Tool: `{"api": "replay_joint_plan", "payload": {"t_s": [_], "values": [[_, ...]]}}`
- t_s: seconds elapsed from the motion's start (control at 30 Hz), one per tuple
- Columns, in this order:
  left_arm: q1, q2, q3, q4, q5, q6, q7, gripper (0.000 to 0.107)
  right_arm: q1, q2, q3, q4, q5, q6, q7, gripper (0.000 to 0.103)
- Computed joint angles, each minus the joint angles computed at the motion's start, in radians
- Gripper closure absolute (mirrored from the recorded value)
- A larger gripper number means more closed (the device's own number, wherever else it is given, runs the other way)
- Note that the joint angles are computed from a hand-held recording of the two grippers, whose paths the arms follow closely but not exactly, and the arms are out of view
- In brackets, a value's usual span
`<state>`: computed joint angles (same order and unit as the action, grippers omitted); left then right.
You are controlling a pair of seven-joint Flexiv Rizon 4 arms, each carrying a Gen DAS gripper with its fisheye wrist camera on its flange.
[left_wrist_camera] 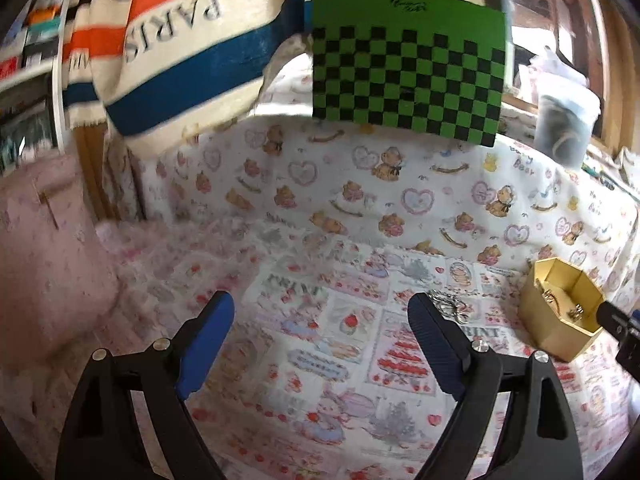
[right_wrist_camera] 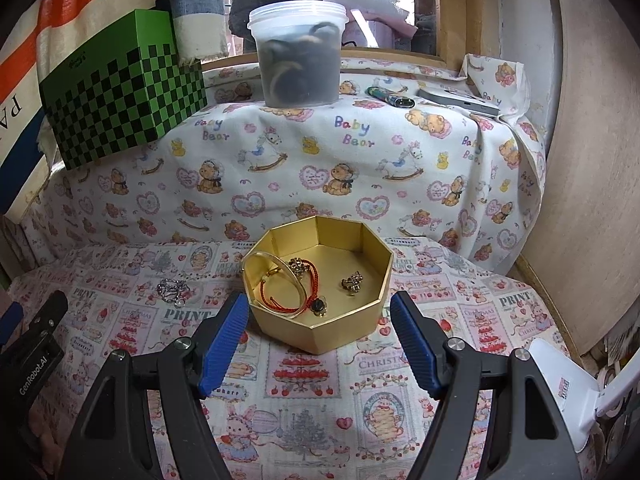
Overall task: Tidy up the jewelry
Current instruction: 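Move the left tool toward the silver chain lying on the cloth, then close the left tool on the silver chain and lift it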
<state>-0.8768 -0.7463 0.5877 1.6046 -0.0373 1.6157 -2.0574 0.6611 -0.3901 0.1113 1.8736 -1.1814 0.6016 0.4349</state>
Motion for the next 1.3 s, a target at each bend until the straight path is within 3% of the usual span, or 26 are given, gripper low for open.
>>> {"api": "replay_joint_plan", "payload": {"t_s": [0.1,0.2,0.3,0.37,0.53,0.6,0.67,0.73,0.87,0.97,1.07,1.17,1.3], "values": [[0.031,0.006,-0.042,-0.003,0.015,0.022,0.026,0.019,-0.006,0.005,0.001,0.01,-0.002,0.01,0.005,0.028],[0.028,-0.014,-0.029,-0.015,0.008,0.071,0.061,0.019,-0.013,0.014,0.002,0.024,-0.011,0.026,0.009,0.028],[0.088,-0.007,-0.098,-0.033,0.006,0.098,0.143,0.019,-0.019,0.024,0.002,0.029,-0.026,0.033,-0.001,0.028],[0.155,0.003,-0.182,-0.058,0.007,0.087,0.213,0.019,-0.022,0.029,0.003,0.028,-0.03,0.029,-0.007,0.028],[0.381,0.023,-0.505,-0.122,0.016,0.002,0.451,0.02,-0.04,0.034,0.002,0.019,-0.038,0.064,-0.022,0.028],[0.432,0.014,-0.595,-0.15,0.016,-0.048,0.548,0.024,-0.044,0.03,0.0,0.013,-0.043,0.077,-0.031,0.028],[0.421,-0.004,-0.596,-0.196,0.005,-0.136,0.594,0.034,-0.043,0.023,-0.004,0.006,-0.047,0.079,-0.038,0.028],[0.456,-0.024,-0.665,-0.232,-0.025,-0.228,0.658,0.045,-0.046,0.016,-0.008,0.005,-0.056,0.096,-0.033,0.028],[0.479,-0.07,-0.722,-0.312,-0.087,-0.404,0.721,0.058,-0.062,0.004,-0.017,0.018,-0.072,0.158,-0.001,0.028],[0.46,-0.092,-0.706,-0.354,-0.089,-0.473,0.739,0.069,-0.068,0.001,-0.019,0.026,-0.062,0.182,-0.01,0.028],[0.429,-0.111,-0.663,-0.383,-0.073,-0.482,0.685,0.072,-0.066,0.01,-0.022,0.035,-0.067,0.174,-0.009,0.028],[0.474,-0.115,-0.747,-0.367,-0.129,-0.48,0.732,0.073,-0.076,0.024,-0.023,0.052,-0.091,0.201,0.021,0.028],[0.473,-0.116,-0.761,-0.366,-0.146,-0.496,0.765,0.082,-0.079,0.027,-0.018,0.055,-0.096,0.198,0.022,0.028]]}}
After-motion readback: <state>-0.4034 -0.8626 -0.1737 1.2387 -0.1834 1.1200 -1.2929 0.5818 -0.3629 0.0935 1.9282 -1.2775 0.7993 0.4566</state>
